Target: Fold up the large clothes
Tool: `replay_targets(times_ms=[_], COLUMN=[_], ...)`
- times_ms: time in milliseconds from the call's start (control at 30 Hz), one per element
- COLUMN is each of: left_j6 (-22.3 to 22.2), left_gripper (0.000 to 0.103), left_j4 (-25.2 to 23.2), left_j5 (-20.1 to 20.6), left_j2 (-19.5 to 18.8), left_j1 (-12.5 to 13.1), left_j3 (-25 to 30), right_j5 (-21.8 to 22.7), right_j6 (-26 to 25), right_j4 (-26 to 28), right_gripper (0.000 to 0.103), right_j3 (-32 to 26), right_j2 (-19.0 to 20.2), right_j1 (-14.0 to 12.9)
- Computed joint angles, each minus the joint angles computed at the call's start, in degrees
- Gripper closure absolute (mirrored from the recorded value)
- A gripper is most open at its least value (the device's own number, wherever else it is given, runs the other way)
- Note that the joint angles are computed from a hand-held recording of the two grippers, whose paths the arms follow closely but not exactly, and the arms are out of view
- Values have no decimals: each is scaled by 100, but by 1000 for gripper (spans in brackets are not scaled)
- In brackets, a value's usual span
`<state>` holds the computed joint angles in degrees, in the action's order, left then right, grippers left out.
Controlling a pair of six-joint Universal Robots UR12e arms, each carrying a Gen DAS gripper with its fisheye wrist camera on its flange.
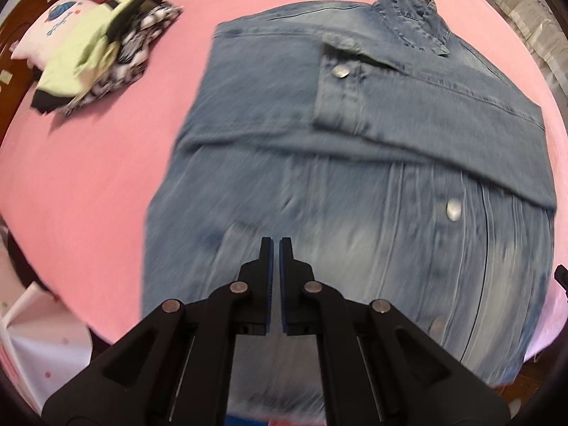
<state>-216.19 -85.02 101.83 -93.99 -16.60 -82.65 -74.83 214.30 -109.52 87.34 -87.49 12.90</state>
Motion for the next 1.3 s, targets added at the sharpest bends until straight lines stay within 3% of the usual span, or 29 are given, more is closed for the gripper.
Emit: replay_targets(times_ms=[167, 333, 567, 667, 700, 800, 833, 1133, 1300], left_j6=[-153, -185, -71, -105, -124, -238, -310, -661, -781], left_gripper=[102, 102, 101, 98, 91, 53, 51, 48, 48], left_j4=[90, 360, 182, -30, -79, -235, -239, -667, -779], left_j5=[-336, -869, -961, -1036, -1066, -1127, -1088, -1629, -1878], left_j2=[614, 1076, 1453, 1590, 1621, 1758, 1801, 2082, 2147], left_j1=[114, 321, 383, 387, 386, 377, 347, 436, 481], left_j3=[-434, -690, -723, -779, -815, -985, -1049, -1581, -1786], right_j5=[-249, -657, -703, -644, -663, -679, -676, -568, -563], right_j6=[615, 993, 1174, 1121, 1087, 1006, 996, 1048, 1410], right_j4=[-376, -628, -421, -388, -312, -147, -113, 173, 122], right_gripper=[92, 71, 60, 46, 43, 43, 43, 43, 43], right_j3=[330, 460, 356, 375, 359, 411, 454, 953, 1369], right_j2=[-367, -559, -601, -631, -617, -654, -678, -982, -1260], right_j1=[406, 908, 1383, 1477, 1490, 1517, 1517, 1264, 908])
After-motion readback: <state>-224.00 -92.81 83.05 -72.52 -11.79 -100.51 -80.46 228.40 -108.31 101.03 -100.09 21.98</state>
